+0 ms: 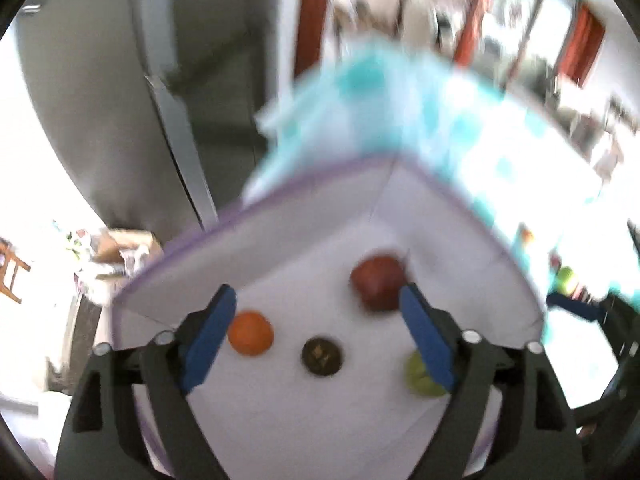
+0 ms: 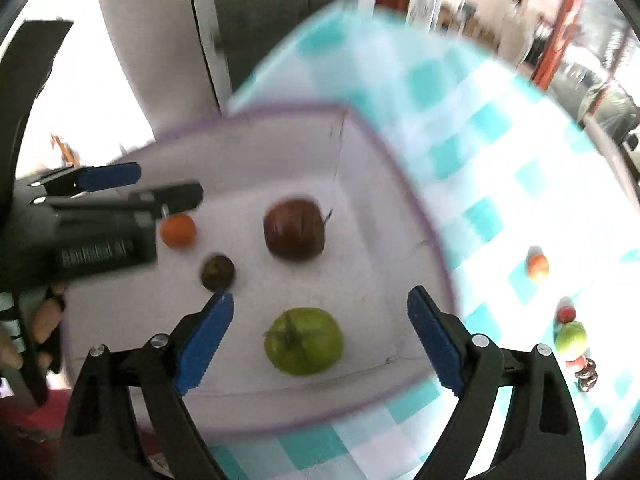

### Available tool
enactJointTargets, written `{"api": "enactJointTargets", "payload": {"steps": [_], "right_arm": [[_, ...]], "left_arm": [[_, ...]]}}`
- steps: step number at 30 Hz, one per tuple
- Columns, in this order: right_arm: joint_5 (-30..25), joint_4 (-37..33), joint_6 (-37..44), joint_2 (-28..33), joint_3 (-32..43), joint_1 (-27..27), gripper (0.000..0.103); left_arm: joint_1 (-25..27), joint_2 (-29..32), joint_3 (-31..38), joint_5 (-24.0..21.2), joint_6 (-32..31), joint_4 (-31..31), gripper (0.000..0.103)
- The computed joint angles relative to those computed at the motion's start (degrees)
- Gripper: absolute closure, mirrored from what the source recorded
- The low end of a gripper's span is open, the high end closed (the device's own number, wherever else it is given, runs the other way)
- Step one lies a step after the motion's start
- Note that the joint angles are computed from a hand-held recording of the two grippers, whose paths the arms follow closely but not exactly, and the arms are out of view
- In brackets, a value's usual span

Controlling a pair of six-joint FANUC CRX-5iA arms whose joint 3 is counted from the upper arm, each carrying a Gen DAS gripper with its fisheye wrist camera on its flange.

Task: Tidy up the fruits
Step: 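Place the dark fruit and green tomato into the purple box, open both tools, then move both tools back toward the fruit row, right tool reaching the chestnut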

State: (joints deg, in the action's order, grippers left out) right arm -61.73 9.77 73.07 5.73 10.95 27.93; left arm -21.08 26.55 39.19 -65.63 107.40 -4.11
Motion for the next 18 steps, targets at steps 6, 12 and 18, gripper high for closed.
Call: {"api": "enactJointTargets", "payload": {"steps": [6,12,18], "right_arm": [[7.03,9.11,-12.54,-17.9,-19.23,-0.23,0.015],[0.67,15.28,-22.02,-31.2,-32.76,-1.42,0.015],[-2.94,13.57,-24.91,-37.3,-38.81,-9.81,0.015]], "left_arm": [[-9.45,-11.4,-9.0,14.02,11.69,-10.84,0.002],[-18.26,-10.06,-9.25,12.77,1.75,-5.31,0.002],[-23.65,-3.9,-3.51,4.15,-8.51,-1.14,0.002]]}}
